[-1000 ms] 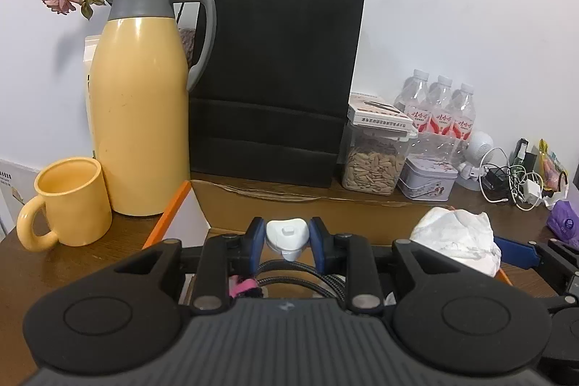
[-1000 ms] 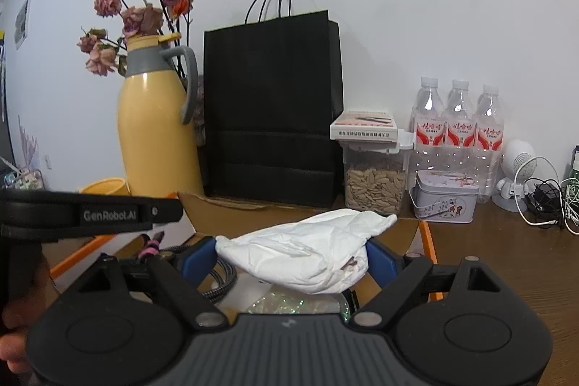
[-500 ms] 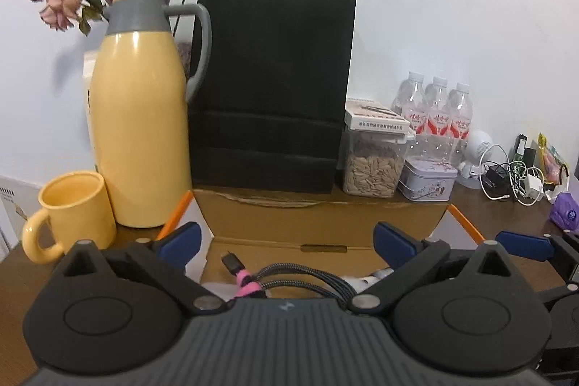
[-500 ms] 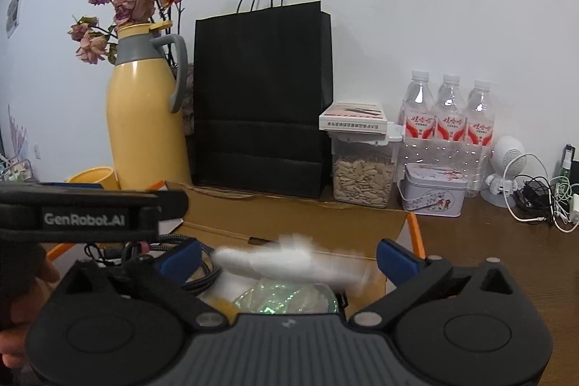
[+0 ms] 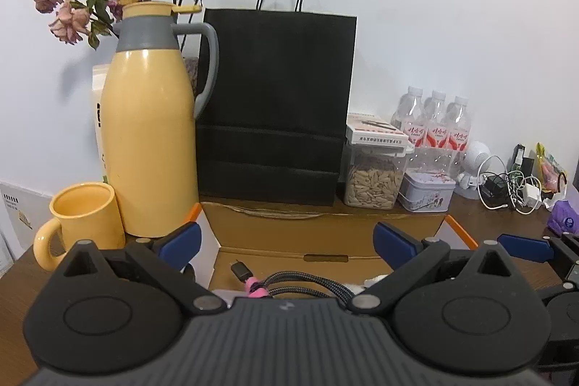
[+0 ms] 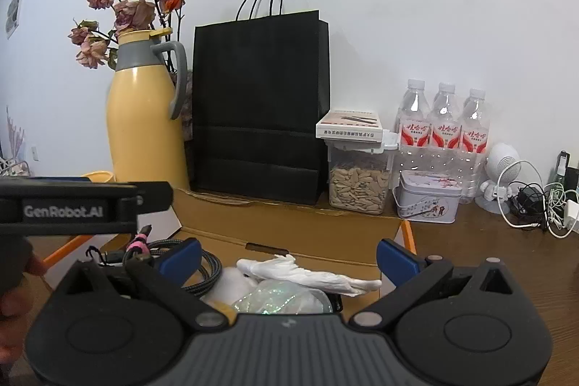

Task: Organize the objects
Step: 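Lower the cap and cloth into the box and open both tools, then withdraw both tools from the box back over the table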

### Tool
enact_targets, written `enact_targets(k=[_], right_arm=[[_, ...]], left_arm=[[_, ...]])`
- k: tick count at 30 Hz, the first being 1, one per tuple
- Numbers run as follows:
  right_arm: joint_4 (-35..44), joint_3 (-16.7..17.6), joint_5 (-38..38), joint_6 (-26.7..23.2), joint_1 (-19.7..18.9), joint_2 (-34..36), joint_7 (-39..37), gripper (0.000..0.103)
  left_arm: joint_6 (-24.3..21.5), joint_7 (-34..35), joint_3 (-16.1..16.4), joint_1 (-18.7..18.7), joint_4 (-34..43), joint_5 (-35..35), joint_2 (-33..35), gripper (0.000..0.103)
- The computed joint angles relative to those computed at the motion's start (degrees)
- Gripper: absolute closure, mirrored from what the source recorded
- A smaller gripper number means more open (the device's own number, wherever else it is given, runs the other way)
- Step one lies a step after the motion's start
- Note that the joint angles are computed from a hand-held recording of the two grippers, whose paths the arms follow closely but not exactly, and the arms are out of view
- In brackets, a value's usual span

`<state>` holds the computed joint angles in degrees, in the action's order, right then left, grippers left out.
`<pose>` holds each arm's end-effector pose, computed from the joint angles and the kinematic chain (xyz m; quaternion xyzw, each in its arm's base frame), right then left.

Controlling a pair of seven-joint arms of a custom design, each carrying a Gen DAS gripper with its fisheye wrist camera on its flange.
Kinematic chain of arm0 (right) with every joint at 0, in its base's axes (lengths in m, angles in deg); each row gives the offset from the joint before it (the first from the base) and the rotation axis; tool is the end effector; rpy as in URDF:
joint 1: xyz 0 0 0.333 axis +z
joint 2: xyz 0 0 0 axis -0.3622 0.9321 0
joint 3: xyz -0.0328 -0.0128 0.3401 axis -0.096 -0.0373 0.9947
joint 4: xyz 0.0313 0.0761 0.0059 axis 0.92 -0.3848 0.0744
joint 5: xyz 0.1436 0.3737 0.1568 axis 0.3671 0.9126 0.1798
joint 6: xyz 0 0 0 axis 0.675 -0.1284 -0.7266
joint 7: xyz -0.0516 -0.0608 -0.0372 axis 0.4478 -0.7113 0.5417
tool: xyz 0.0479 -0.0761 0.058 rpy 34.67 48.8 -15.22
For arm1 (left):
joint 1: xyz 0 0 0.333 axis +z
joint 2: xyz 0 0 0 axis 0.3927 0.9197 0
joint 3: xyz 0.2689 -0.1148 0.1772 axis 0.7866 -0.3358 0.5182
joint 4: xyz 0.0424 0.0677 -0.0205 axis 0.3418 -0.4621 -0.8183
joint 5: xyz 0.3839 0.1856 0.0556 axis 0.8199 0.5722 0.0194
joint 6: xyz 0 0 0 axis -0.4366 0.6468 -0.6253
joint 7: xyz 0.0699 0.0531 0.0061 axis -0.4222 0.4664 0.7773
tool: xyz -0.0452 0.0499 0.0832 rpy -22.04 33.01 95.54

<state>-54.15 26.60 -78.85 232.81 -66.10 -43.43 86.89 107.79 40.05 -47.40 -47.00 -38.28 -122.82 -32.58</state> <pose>0.4251 0.3290 0.4541 -0.4881 0.6701 -0.4482 0.3345 0.5265 -0.5025 0.4773 -0.4157 0.7104 -0.5091 0.2517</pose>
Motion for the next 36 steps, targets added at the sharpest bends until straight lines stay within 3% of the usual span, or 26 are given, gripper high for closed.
enact_targets(k=[4, 12, 19, 28, 36], right_arm=[[-0.01, -0.69, -0.02, -2.46, 1.84, -1.36, -0.03, 0.000], [-0.49, -1.64, -1.65, -6.53, 6.90, -4.11, 0.78, 0.000], [-1.50, -1.21, -2.30, -9.78, 11.85, -6.23, 3.42, 0.000], [-2.28, -1.99, -3.09, -14.67, 19.02, -4.68, 5.61, 0.000], [-4.06, -3.23, -4.74, -19.50, 27.18, 0.07, 8.68, 0.000]], left_arm=[[3.19, 2.14, -2.62, 1.41, -2.87, -0.26, -2.46, 0.000], [10.03, 4.43, -12.87, 9.20, -10.89, 2.18, -9.28, 0.000], [13.34, 6.53, -18.86, 13.18, -16.96, 1.48, -13.56, 0.000], [13.46, 6.41, -26.18, 19.74, -25.81, 2.00, -20.04, 0.000], [12.37, 12.06, -31.40, 24.09, -31.85, -4.82, -24.59, 0.000]])
